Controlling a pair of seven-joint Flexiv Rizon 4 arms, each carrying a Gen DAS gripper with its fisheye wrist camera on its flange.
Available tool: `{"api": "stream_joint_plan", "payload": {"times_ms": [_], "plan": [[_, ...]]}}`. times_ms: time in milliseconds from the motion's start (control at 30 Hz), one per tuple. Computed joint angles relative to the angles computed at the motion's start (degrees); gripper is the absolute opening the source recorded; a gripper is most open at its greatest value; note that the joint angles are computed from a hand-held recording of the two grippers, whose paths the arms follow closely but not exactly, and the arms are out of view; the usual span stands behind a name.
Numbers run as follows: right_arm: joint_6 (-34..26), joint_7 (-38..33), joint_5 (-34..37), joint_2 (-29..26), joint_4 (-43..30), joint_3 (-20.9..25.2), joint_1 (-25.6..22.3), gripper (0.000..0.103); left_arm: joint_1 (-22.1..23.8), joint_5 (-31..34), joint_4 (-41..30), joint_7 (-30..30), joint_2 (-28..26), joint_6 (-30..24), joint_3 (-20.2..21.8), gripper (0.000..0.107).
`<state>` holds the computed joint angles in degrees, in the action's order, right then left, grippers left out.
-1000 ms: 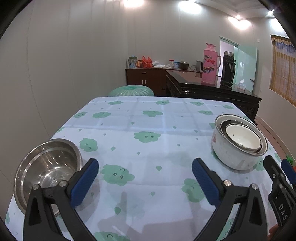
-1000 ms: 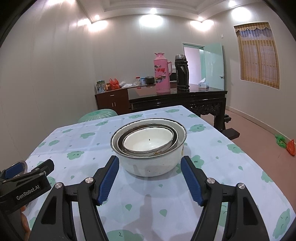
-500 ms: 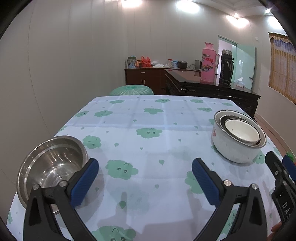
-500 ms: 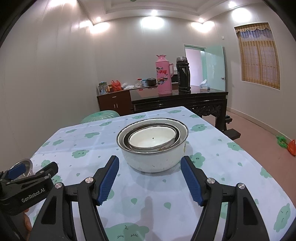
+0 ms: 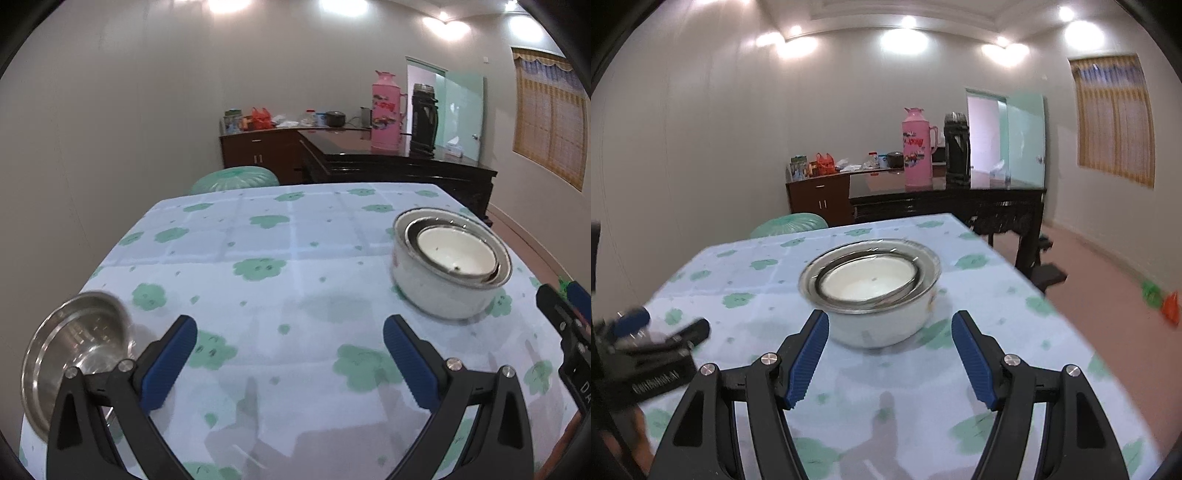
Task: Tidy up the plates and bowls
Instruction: 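Move both grippers to the bowl stack and close on opposite rims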
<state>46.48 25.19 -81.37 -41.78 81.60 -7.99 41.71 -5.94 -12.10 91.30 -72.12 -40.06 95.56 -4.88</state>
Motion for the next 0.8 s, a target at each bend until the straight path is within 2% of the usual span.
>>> {"api": "stream_joint_plan", "payload": {"times_ms": [100,200,333,500,533,567,600,633,667,700,800], "plan": [[2.5,-0.4,-1.1,1.6,1.9,0.1,-2.0,0.071,-1.8,-0.3,-3.9,0.0,-1.5,-3.0,1.3,0.103],[5.6,2.0,-2.1,2.6,3.0,0.1,-4.5,0.071,-2.4,-0.2,-8.3,1.0,-3.3,-6.8,0.7,0.103],[12.3,2.9,-1.2,1.4,1.4,0.3,-8.3,0.071,-4.1,-1.0,-15.8,0.2,-6.6,-13.2,1.5,0.103],[18.1,4.1,1.6,-1.1,-1.5,-1.4,-9.9,0.071,-5.1,-1.7,-24.5,-3.1,-10.8,-19.9,2.2,0.101],[19.3,4.2,2.4,-1.7,-2.3,-1.8,-10.3,0.067,-4.9,-1.6,-25.5,-3.1,-11.3,-20.6,1.6,0.101],[20.3,3.5,3.8,-2.4,-3.2,-1.9,-10.5,0.055,-4.5,-1.8,-27.4,-2.6,-12.2,-22.2,0.7,0.100],[20.9,2.0,6.2,-3.2,-4.2,-1.7,-10.9,0.048,-4.3,-1.9,-29.0,-2.2,-12.9,-23.6,0.2,0.095],[20.6,-0.1,9.1,-3.9,-5.2,-1.3,-11.1,0.037,-4.4,-1.9,-31.2,-2.0,-14.0,-25.7,0.0,0.092],[20.5,-1.6,11.3,-4.6,-6.1,-1.2,-11.2,0.030,-4.4,-2.1,-33.7,-2.0,-15.1,-28.3,0.0,0.083],[20.7,-2.3,12.5,-5.0,-6.5,-1.6,-11.1,0.029,-4.1,-2.4,-35.4,-1.6,-15.9,-30.2,-0.5,0.075],[20.9,-5.0,16.0,-5.9,-7.5,-2.7,-10.5,0.029,-4.2,-2.9,-41.4,-1.7,-18.9,-35.6,-0.7,0.066]]}}
